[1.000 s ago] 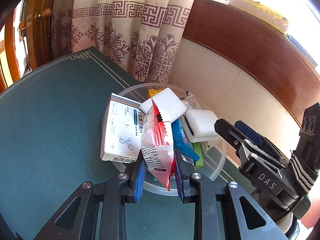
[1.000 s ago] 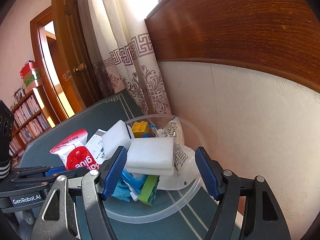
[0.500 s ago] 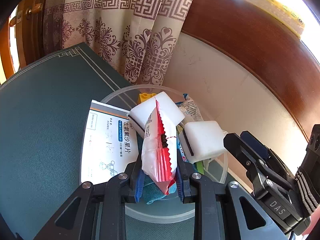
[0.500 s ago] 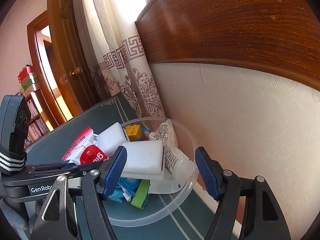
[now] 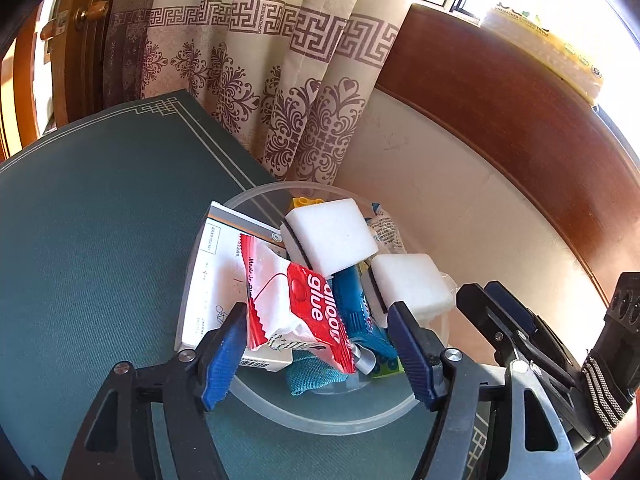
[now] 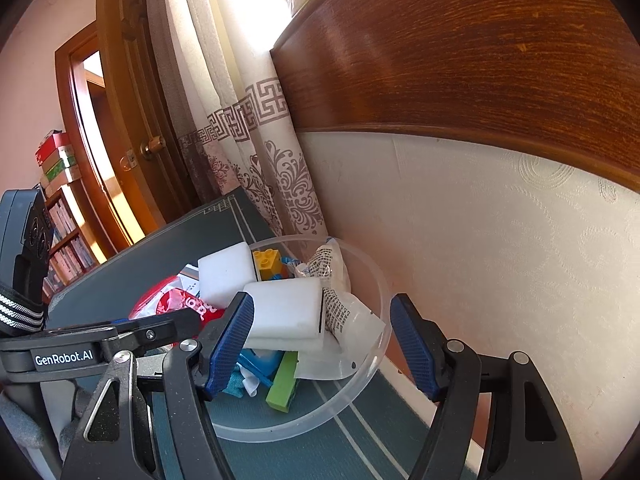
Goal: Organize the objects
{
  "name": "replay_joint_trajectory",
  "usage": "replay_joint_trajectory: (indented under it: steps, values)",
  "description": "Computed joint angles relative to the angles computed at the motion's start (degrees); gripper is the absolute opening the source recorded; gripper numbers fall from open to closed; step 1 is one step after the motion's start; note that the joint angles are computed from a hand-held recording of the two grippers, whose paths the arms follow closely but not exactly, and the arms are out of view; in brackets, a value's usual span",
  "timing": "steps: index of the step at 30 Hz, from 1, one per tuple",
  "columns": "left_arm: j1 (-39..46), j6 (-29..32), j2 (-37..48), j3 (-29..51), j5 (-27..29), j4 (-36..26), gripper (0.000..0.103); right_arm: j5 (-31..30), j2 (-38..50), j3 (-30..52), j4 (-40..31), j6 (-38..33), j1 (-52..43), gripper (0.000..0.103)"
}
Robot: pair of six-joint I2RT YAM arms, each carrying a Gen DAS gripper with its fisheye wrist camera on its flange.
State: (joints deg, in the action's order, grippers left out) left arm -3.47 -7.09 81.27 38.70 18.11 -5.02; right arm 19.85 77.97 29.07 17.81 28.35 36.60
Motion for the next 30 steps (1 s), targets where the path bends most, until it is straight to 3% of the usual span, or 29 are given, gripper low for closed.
replay_joint_trajectory:
  steps: [4,12,19,30]
  values:
    - [1.83,-1.81,-3.3,-2.33,0.2,0.86,0.085,-0.2,-0.4,-0.44,-0.01,-0.02,0.04,0.072]
    - [7.06,-3.46,-7.11,-3.8,1.22,0.55,0.088,-0.49,-0.69,-1.29,0.08,0.21,0.39,0.072]
    - [5.75,-0.05,-11.28,-7.36,-12.53,2.55,0.088,-0.69,-0.1,-1.83,0.62,0.59,1.23,0.072]
    - [-0.8,1.81,-0.79,-5.26,-18.49,6.9,0.088,-0.79,0.86,-1.9,0.96,0.42,1.96,0.072]
